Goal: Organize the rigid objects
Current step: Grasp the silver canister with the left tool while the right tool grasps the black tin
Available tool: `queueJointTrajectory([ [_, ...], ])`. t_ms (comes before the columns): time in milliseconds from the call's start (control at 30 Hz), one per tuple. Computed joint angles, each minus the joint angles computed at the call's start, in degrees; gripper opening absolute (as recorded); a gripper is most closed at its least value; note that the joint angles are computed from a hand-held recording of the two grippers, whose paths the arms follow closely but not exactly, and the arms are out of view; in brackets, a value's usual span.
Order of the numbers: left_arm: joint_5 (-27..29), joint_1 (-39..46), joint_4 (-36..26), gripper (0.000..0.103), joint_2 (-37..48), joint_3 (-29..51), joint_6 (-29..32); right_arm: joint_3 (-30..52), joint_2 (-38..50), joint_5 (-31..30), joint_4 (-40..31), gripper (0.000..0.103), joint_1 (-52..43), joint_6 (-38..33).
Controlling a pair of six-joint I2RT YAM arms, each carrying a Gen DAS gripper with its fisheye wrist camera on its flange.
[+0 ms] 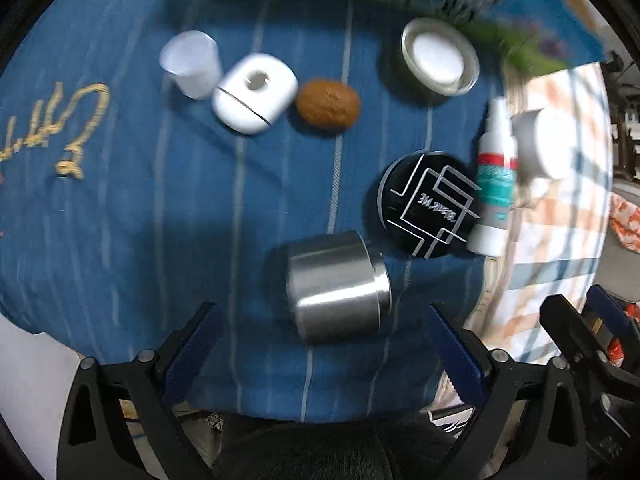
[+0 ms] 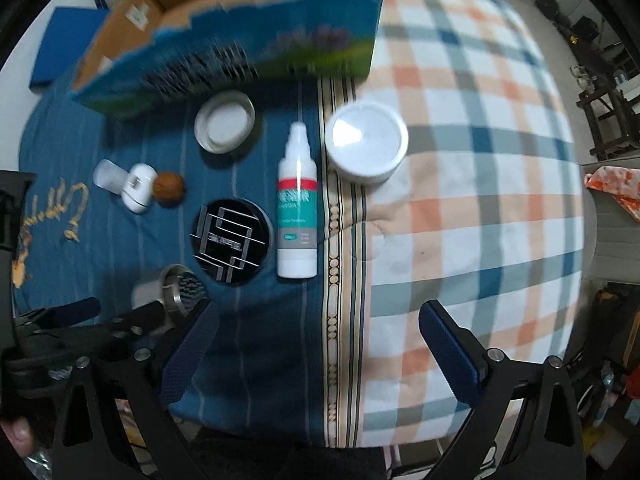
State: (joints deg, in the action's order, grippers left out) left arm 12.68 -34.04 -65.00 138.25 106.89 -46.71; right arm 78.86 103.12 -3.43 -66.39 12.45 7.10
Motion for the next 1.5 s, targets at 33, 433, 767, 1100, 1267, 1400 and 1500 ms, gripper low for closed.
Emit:
queueJointTrajectory([
  [33,-0.3,-0.4,0.1,0.089,1.9,1.2,0.4,-0.4,0.9,-0.7,0.5,0.101,-0.3,-0.1],
  [433,-7.4,2.8,7.4,0.058,-3.0,-12.3,-3.7,6.3,9.1,-12.6,-0.9,0.101,0.6,0.0],
  [767,-3.3,6.3,14.7,0.058,-0.9,-17.8,1.9,16.7,23.8,-10.2,-4.0,0.097,8.0,5.5],
  [1100,-5.6,6.7,16.5,0.057,-6.3,-22.0,5.9,11.1,21.3,-2.1,-1.0,0.074,11.1,11.5],
  [1267,-6.5,6.3,11.2,0.057,-4.4,-14.5,7.2,8.2,18.8,-3.6,0.6,0.072,12.7,13.8],
  [1400,-7.9,4.9,8.8,0.056,-6.6,-13.7,6.3,5.9,14.6,-5.0,-0.2,0.072,11.3,10.8],
  [1500,-8.6,4.3,6.5,0.056,-7.9,-12.0,5.4,7.6,13.3,-6.1,-2.0,0.070,10.3,8.6],
])
